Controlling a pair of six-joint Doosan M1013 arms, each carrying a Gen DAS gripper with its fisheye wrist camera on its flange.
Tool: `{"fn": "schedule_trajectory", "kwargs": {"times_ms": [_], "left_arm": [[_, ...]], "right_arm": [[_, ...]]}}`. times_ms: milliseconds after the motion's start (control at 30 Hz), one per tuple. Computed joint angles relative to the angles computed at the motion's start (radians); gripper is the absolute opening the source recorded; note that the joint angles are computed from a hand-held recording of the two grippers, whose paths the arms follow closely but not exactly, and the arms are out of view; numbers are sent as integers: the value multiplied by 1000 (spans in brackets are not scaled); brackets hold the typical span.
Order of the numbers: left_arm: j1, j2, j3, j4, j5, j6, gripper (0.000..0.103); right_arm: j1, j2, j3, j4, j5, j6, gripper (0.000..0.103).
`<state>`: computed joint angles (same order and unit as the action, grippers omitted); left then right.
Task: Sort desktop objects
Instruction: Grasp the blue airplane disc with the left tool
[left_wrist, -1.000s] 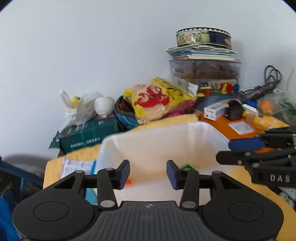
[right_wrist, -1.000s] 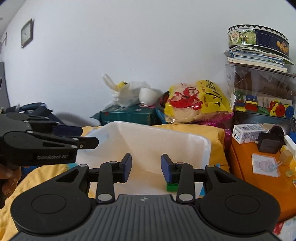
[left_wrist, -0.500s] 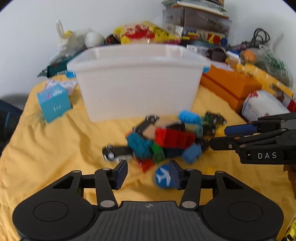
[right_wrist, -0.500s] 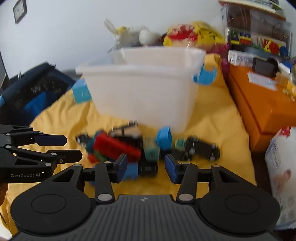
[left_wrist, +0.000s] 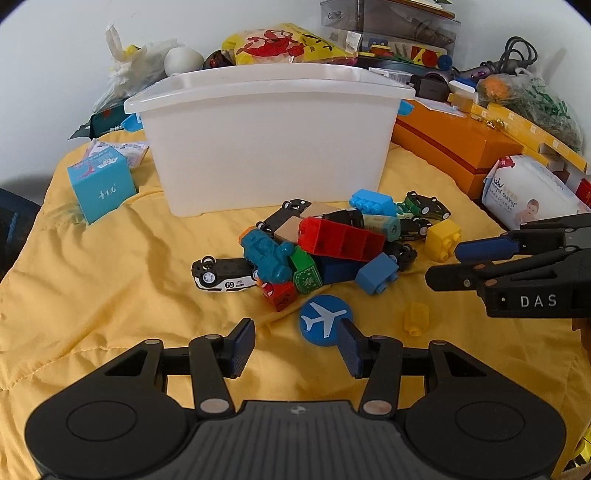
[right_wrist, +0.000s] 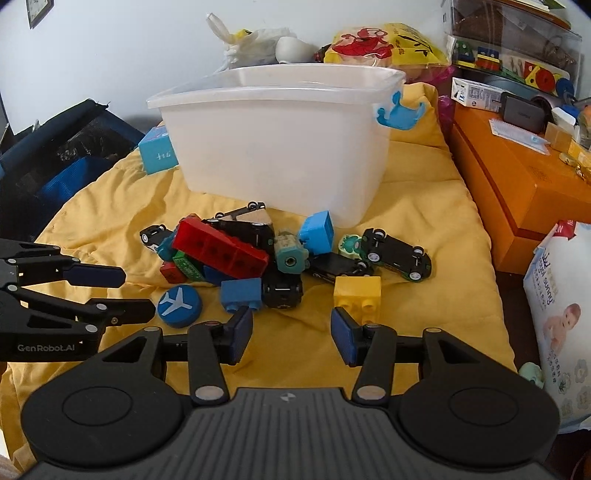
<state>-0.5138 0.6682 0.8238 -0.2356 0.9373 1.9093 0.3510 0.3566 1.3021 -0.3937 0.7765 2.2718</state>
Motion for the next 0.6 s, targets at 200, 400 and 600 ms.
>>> {"fn": "schedule_trajectory", "kwargs": {"times_ms": [200,400,600], "left_arm": [[0,4,-5,-10,15,0,53],[-9,21,-23,-20,45,34,53],[-22,72,-100,16,101,23,52]], "right_arm": [[1,10,-14,8,1,-53,43],[-2,4,-3,-34,11,-32,44],[-5,-13,23,24,-8,-49,44]]}}
